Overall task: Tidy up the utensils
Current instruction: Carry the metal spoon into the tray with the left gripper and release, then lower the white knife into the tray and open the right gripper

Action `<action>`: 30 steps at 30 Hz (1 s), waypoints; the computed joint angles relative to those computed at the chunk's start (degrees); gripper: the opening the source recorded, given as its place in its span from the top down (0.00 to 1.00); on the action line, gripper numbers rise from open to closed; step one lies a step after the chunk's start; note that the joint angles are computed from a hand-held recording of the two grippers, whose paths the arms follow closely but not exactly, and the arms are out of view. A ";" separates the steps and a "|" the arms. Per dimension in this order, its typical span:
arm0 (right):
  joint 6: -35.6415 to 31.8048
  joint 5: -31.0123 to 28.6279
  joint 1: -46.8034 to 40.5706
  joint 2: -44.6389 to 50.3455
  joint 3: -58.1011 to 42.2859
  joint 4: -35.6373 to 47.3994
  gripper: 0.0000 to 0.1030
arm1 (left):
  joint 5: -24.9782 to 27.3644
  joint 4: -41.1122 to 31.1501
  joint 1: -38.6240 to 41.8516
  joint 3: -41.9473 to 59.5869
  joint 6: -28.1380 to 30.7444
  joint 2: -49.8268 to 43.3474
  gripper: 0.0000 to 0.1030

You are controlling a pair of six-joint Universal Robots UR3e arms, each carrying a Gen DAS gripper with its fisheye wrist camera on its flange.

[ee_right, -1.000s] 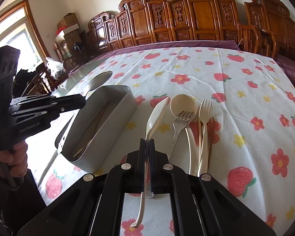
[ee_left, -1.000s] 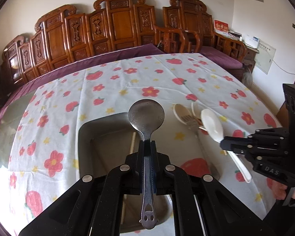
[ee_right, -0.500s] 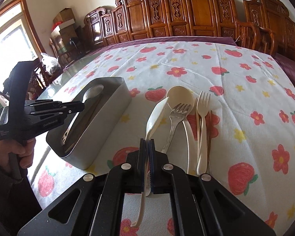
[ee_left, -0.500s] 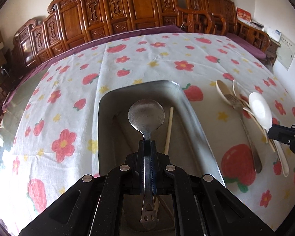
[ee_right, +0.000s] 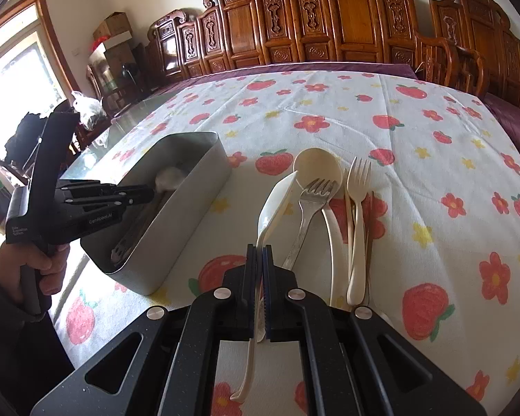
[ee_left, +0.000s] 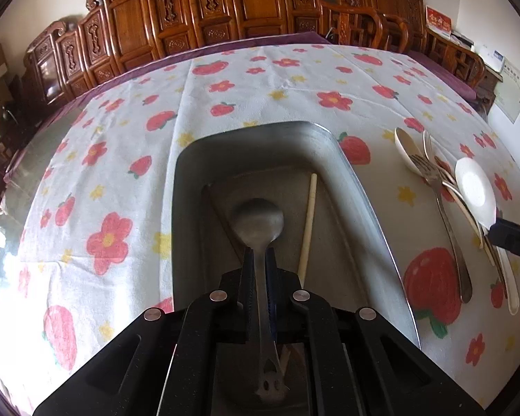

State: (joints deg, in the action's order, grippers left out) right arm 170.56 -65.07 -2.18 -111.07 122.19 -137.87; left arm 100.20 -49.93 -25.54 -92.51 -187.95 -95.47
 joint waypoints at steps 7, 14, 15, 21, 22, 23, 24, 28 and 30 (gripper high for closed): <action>2.31 -0.08 2.01 0.06 -1.92 0.11 0.96 | -1.80 1.71 1.53 -1.64 1.08 5.30 0.83; 7.31 -4.18 9.71 6.83 -10.28 -2.00 0.96 | -5.77 2.53 5.33 -3.46 3.29 11.25 0.78; 8.33 -5.40 11.59 8.90 -12.39 -2.54 0.96 | -6.40 2.54 6.16 -3.91 3.63 12.17 0.77; 14.07 -9.38 20.16 20.72 -23.80 -5.47 0.96 | -9.91 1.36 11.59 -5.89 4.97 16.60 0.73; 14.54 -10.20 21.33 22.43 -25.46 -5.55 0.96 | -10.48 1.14 12.47 -6.14 5.24 17.19 0.73; 15.19 -11.02 22.55 24.52 -27.47 -5.54 0.96 | -10.70 1.07 13.09 -6.47 5.53 17.73 0.73; 16.01 -11.81 23.83 27.10 -29.84 -5.45 0.96 | -10.46 1.06 13.51 -6.77 5.90 18.23 0.73; 17.89 -13.49 26.88 33.03 -35.28 -5.03 0.96 | -11.50 0.68 15.83 -7.79 6.69 20.31 0.73; 18.83 -13.83 27.95 35.61 -37.50 -4.80 0.96 | -12.42 0.32 17.14 -8.32 7.18 21.42 0.73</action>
